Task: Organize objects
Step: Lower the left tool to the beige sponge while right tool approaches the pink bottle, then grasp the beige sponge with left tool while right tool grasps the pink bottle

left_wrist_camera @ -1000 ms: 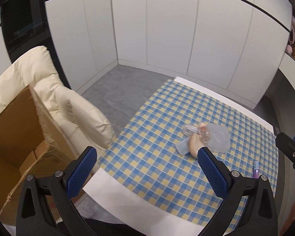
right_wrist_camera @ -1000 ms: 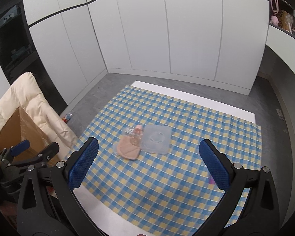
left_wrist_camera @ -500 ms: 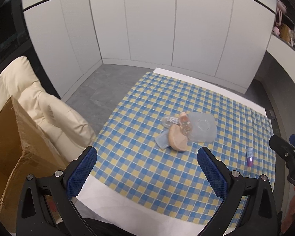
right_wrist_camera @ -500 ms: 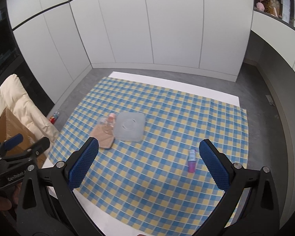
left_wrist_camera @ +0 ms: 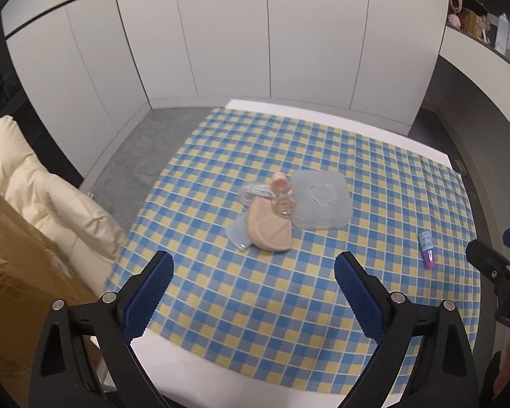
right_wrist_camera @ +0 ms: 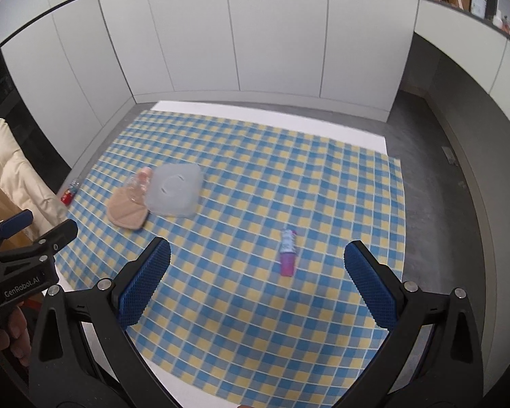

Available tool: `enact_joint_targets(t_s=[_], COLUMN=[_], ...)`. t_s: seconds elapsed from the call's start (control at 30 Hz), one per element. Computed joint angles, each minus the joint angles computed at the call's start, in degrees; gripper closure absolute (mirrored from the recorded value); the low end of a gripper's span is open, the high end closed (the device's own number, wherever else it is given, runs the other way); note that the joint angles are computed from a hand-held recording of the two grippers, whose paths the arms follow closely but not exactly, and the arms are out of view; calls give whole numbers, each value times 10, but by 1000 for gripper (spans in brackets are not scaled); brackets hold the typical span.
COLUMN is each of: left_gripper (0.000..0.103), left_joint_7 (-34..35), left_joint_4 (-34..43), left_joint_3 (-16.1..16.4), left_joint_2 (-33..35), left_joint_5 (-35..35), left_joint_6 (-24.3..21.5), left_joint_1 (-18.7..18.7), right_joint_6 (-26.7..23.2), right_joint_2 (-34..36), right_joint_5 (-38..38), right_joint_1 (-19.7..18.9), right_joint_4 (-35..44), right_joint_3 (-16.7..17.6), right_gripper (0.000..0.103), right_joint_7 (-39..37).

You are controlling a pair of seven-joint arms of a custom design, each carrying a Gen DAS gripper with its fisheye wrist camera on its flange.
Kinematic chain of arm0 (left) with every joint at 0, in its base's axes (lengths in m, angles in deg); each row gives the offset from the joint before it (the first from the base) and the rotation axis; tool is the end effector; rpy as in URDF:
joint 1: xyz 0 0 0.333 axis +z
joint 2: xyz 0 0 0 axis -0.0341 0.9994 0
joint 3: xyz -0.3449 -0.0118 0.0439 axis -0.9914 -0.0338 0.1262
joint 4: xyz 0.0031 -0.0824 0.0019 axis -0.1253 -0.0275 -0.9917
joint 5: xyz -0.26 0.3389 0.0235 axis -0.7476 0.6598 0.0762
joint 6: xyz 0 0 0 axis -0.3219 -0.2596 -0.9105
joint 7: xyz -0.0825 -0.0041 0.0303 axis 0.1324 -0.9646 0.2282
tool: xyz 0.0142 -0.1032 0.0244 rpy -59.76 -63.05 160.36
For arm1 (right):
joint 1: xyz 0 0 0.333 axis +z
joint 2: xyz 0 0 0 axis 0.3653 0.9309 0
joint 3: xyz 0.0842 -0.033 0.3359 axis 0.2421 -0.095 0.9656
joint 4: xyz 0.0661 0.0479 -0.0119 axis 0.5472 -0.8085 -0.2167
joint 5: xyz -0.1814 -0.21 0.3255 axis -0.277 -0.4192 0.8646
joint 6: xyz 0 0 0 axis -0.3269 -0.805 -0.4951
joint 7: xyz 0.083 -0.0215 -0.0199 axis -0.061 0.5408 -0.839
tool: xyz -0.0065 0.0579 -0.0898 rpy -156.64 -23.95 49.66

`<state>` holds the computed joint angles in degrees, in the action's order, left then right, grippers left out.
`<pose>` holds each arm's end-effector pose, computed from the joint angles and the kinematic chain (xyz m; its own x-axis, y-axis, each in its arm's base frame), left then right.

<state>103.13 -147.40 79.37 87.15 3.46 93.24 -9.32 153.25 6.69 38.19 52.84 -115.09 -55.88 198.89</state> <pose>0.6356 -0.1839 0.5679 0.0805 -0.9955 -0.0504 -0.8345 -0.0397 -0.5496 0.6522 0.3990 0.5846 0.0827 -0.9939 -0.0736 -0.8241 -0.0267 -0.5658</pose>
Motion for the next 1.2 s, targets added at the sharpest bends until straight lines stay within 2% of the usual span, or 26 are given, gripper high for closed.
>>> enact_joint_targets(t_s=[0.23, 0.5, 0.6, 0.67, 0.8, 0.87, 1.03, 1.07, 1.13, 1.2], left_gripper=[20, 21, 21, 21, 21, 21, 21, 21, 21, 23], left_joint_7=[17, 16, 15, 16, 16, 20, 29, 27, 22, 22], left_joint_4=[19, 21, 25, 30, 35, 38, 44, 45, 50, 54], left_joint_3=[-3, 2, 6, 7, 11, 12, 12, 13, 15, 14], left_joint_2=[35, 50, 58, 67, 77, 81, 94, 96, 103, 108], left_joint_5=[-9, -17, 6, 1, -5, -8, -37, -36, -31, -34], left_joint_6=[-7, 1, 3, 5, 6, 6, 11, 12, 10, 18], left_joint_1=[-7, -5, -8, -4, 2, 5, 15, 15, 13, 14], right_joint_6=[-10, -3, -20, -43, -58, -71, -97, -99, -99, -96], right_joint_2=[-11, 10, 35, 55, 82, 104, 143, 147, 153, 155], right_joint_5=[19, 53, 58, 65, 84, 87, 86, 90, 85, 87], right_joint_1=[-19, -35, -36, -34, -35, -34, -27, -27, -23, -23], right_joint_4=[-44, -40, -12, 16, 45, 73, 129, 133, 139, 142], right_joint_3=[0, 4, 3, 1, 0, -2, -11, -11, -15, -15], right_gripper=[0, 12, 19, 31, 42, 53, 59, 67, 73, 82], right_joint_7=[2, -13, -35, -40, -58, -72, -91, -96, -102, -108])
